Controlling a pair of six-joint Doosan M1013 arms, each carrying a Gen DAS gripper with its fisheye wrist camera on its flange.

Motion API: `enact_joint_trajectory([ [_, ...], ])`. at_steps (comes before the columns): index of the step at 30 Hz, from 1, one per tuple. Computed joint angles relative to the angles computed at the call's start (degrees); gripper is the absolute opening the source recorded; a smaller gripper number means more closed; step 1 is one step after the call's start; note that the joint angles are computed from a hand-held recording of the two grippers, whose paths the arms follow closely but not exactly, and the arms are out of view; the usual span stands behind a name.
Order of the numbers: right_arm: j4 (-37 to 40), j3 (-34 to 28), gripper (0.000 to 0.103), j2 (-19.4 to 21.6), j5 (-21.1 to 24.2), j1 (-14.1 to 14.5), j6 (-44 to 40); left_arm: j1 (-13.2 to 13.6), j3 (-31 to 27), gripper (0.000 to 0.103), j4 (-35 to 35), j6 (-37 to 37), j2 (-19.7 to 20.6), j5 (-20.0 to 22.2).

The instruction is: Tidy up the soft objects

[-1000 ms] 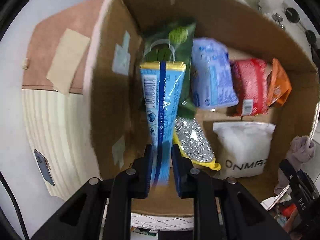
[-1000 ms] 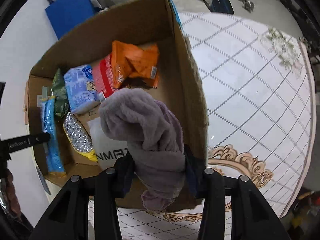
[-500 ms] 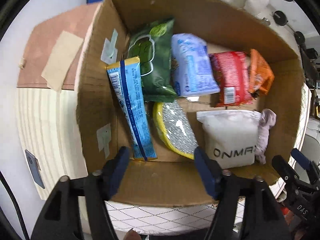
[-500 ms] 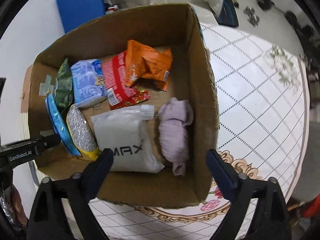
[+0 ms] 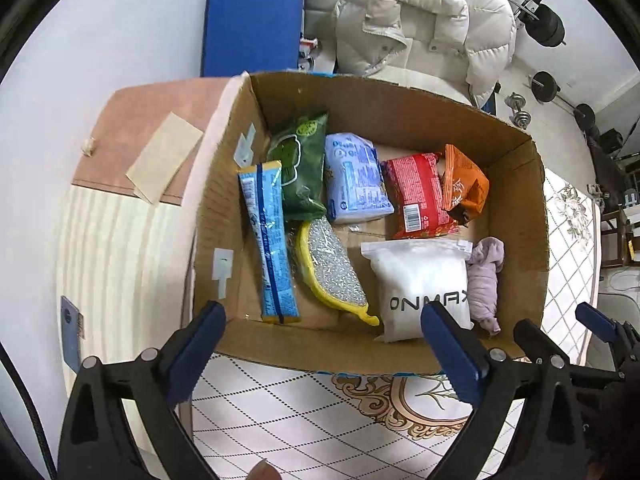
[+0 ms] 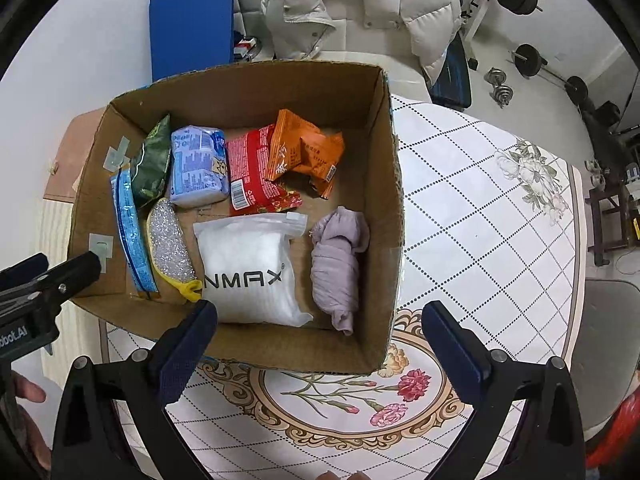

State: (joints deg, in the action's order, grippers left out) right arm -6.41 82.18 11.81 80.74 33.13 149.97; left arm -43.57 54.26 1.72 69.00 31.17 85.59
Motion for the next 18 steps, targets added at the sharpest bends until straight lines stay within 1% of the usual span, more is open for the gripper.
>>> enact_joint_trajectory([
  [8,-0.7,0.9,0.103,-0.6,0.2,0.2,1.5,-0.7,0.5,0.1,2.5,-0.7,-0.8,-0.6],
  [12,-1.6,0.8,0.103,-1.6,0.0,0.6,2.3,-1.4,0.5,0.1,3.6,-0.9,-1.9,-1.3],
  [14,-2.7,0.4,0.103,-2.5,-0.1,1.3,2.6,-2.1,0.5,0.1,4.8,-0.9,-2.8,-1.6],
  [18,-7.3,-1.2,0.103,-4.7,1.4,3.9,4.5,-3.8,1.4,0.1,6.9,-1.8,-6.1,-3.4],
])
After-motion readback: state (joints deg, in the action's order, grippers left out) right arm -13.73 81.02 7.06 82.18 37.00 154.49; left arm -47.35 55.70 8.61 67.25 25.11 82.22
